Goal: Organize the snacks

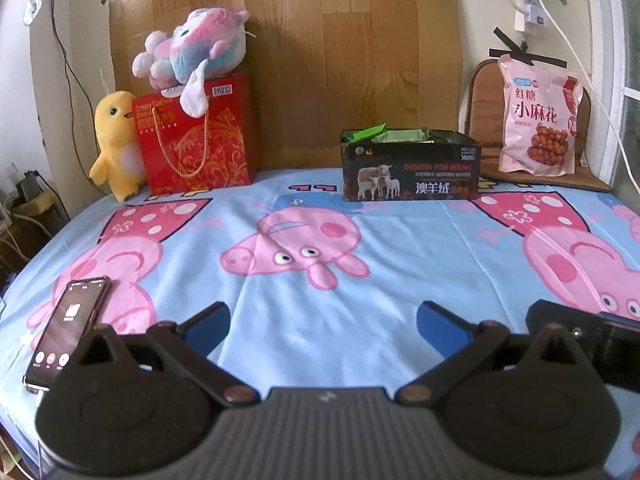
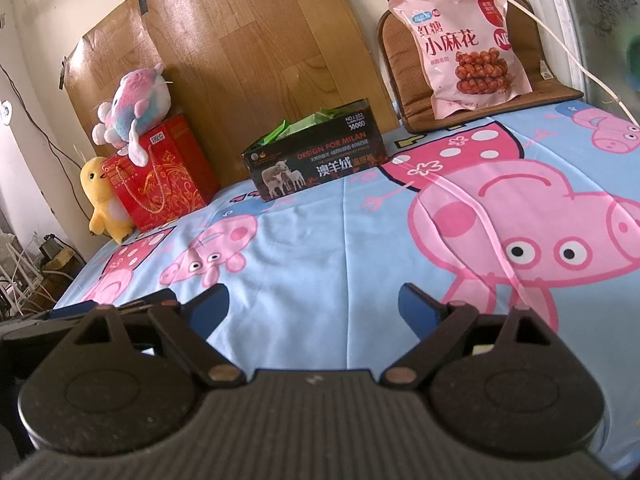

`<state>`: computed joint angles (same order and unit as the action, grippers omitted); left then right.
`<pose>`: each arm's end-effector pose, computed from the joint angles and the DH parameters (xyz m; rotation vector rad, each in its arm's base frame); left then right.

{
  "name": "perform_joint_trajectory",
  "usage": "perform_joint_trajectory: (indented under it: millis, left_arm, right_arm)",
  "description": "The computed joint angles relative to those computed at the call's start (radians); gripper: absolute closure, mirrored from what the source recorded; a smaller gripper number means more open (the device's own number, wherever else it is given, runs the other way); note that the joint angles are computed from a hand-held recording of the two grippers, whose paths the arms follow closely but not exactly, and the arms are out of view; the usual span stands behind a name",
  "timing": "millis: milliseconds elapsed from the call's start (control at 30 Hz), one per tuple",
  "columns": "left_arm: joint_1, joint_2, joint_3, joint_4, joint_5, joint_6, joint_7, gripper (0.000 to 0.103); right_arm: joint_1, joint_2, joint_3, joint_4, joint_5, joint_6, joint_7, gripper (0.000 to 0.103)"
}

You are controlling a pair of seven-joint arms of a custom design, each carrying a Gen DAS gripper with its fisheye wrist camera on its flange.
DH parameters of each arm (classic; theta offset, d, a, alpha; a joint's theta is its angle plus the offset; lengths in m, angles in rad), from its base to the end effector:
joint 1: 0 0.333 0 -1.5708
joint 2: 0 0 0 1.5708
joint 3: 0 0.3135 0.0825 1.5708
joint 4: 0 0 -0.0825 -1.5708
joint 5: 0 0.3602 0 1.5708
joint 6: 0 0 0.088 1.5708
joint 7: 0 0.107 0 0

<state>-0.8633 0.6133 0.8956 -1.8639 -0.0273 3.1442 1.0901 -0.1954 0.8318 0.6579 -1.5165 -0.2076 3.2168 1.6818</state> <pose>0.6638 -0.0787 0.4055 -1.7731 1.4172 -0.6606 0.7097 0.2074 0.3770 -1.5771 1.3792 -0.3168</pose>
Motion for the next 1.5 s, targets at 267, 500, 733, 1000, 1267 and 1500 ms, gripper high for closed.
perform_joint_trajectory:
  millis: [267, 500, 733, 1000, 1267, 1500]
  left_arm:
    - [0.01, -0.007, -0.014, 0.004, 0.019, -0.016, -0.015, 0.0]
    - [0.035, -0.022, -0.04, 0.005, 0.061, -0.025, -0.044, 0.0]
    - [0.059, -0.033, -0.066, 0.011, 0.107, -0.034, -0.075, 0.0]
    - [0.096, -0.047, -0.103, 0.018, 0.169, -0.046, -0.118, 0.0]
    - [0.152, -0.066, -0.158, 0.028, 0.234, -0.059, -0.161, 0.0]
    - [0.178, -0.076, -0.183, 0.03, 0.301, -0.058, -0.209, 0.0]
  right_arm:
    - [0.004, -0.001, -0.004, 0.0, 0.003, 0.001, 0.0, 0.01]
    - [0.006, -0.002, -0.007, 0.0, 0.001, 0.001, 0.003, 0.009]
    - [0.008, -0.002, -0.009, 0.0, 0.002, 0.002, 0.005, 0.009]
    - [0.009, -0.004, -0.011, -0.006, -0.004, 0.01, 0.007, 0.009]
    - [0.009, 0.001, -0.008, -0.003, -0.015, 0.005, 0.009, 0.009]
    - [0.007, 0.0, -0.006, -0.005, -0.011, 0.003, 0.004, 0.009]
